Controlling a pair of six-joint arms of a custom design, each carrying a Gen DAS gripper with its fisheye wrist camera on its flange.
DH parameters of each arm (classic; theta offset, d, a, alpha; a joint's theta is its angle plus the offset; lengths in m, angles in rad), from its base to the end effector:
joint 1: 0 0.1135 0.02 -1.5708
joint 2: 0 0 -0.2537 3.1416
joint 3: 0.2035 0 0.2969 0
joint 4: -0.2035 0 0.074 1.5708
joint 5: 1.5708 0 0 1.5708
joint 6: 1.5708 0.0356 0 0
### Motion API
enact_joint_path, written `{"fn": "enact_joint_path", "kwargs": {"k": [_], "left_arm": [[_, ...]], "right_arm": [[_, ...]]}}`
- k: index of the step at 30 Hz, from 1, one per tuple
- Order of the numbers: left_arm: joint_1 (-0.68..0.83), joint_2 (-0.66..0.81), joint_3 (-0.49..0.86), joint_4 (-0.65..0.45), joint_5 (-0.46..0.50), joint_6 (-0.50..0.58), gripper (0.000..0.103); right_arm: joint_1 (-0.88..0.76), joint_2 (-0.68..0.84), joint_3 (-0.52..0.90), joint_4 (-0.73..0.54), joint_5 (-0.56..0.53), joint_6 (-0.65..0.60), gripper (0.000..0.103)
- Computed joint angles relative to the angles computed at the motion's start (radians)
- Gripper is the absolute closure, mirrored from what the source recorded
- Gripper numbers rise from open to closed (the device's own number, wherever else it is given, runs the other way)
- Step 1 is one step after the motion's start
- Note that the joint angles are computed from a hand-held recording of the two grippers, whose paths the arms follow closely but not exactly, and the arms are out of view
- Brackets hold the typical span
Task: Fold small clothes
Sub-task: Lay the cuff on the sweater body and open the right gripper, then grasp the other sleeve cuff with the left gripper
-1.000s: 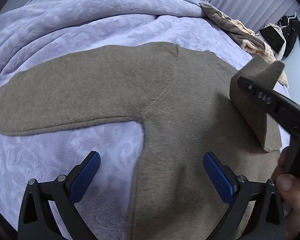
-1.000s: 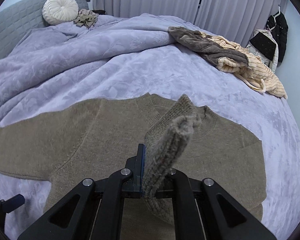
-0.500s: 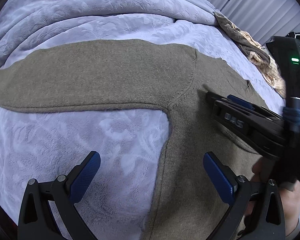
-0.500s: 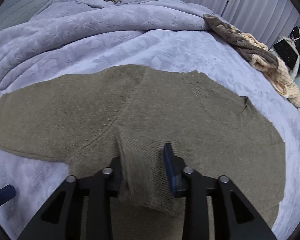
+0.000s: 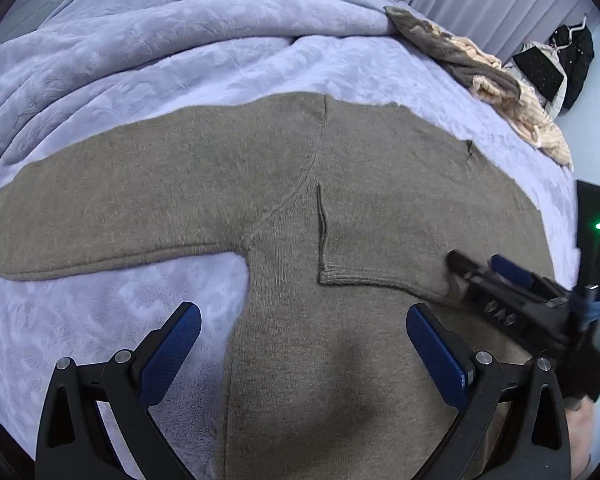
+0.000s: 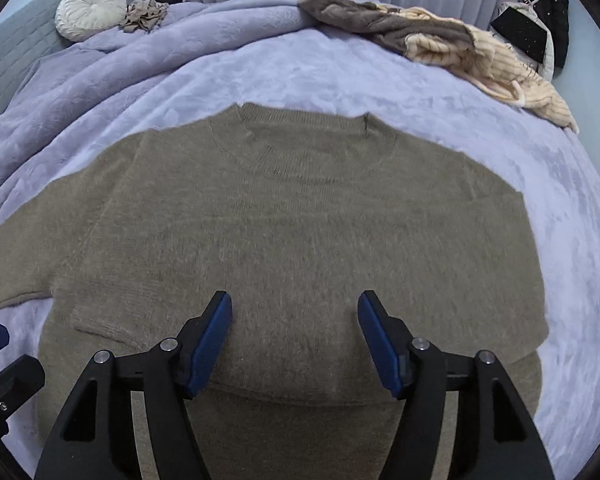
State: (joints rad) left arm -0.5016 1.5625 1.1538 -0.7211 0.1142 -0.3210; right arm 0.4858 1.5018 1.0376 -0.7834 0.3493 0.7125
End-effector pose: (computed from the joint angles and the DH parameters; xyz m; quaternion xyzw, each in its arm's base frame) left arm 0.3095 -0.1744 0.2078 0.1003 0.9691 -0.1383 0.1779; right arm 0.2918 0.1403 0.1882 0.1377 0.9626 -0.0523 0.2276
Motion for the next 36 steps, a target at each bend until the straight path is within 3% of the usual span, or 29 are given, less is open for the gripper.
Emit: {"fn": "enact_joint_path", "kwargs": {"k": [1,6,9,13,17,21,24,26,28,30,31,32,36], "left_arm": [[0.001,0.003,-0.004,-0.004,-0.004,0.001,0.000],[0.094,-0.082,-0.098,-0.015,0.001,0.024,0.000],[0.232,-0.150,-0.169,-0.001,0.063,0.040,0.000],[0.501,-0.154,-0.215,0.038,0.161,0.063,0.000],[0.773,-0.013,-0.165,0.121,0.276,0.073,0.000],[0.983,0.189,-0.061,0.234,0.556,0.007,0.000],[1.057,0.301,-0.008,0.369,0.706,-0.103,0.000],[1.072,0.359,0.016,0.445,0.763,-0.175,0.000],[1.058,0.370,0.030,0.490,0.756,-0.197,0.002],[1.044,0.379,0.056,0.478,0.762,-0.147,0.049],[1.031,0.403,0.093,0.435,0.775,-0.122,0.086],[1.019,0.426,0.113,0.413,0.786,-0.121,0.094],[1.023,0.389,0.050,0.485,0.732,-0.162,0.094]], "right_arm": [[-0.002,0.037,-0.002,0.018,-0.036,-0.004,0.031],[0.057,0.098,0.046,-0.008,0.065,0.039,0.027],[0.096,-0.017,-0.015,0.053,0.078,0.072,0.027],[0.187,0.010,0.019,0.032,0.086,0.067,0.027],[0.257,0.051,0.047,0.008,0.097,0.056,0.027],[0.313,0.082,0.077,-0.029,0.116,0.060,0.027],[0.327,0.096,0.095,-0.050,0.115,0.072,0.027],[0.334,0.110,0.113,-0.069,0.120,0.080,0.027],[0.338,0.122,0.130,-0.086,0.128,0.084,0.027],[0.340,0.131,0.146,-0.101,0.133,0.086,0.027],[0.340,0.134,0.155,-0.108,0.134,0.085,0.027],[0.339,0.138,0.164,-0.113,0.135,0.082,0.027],[0.331,0.166,0.218,-0.129,0.143,0.050,0.027]]}}
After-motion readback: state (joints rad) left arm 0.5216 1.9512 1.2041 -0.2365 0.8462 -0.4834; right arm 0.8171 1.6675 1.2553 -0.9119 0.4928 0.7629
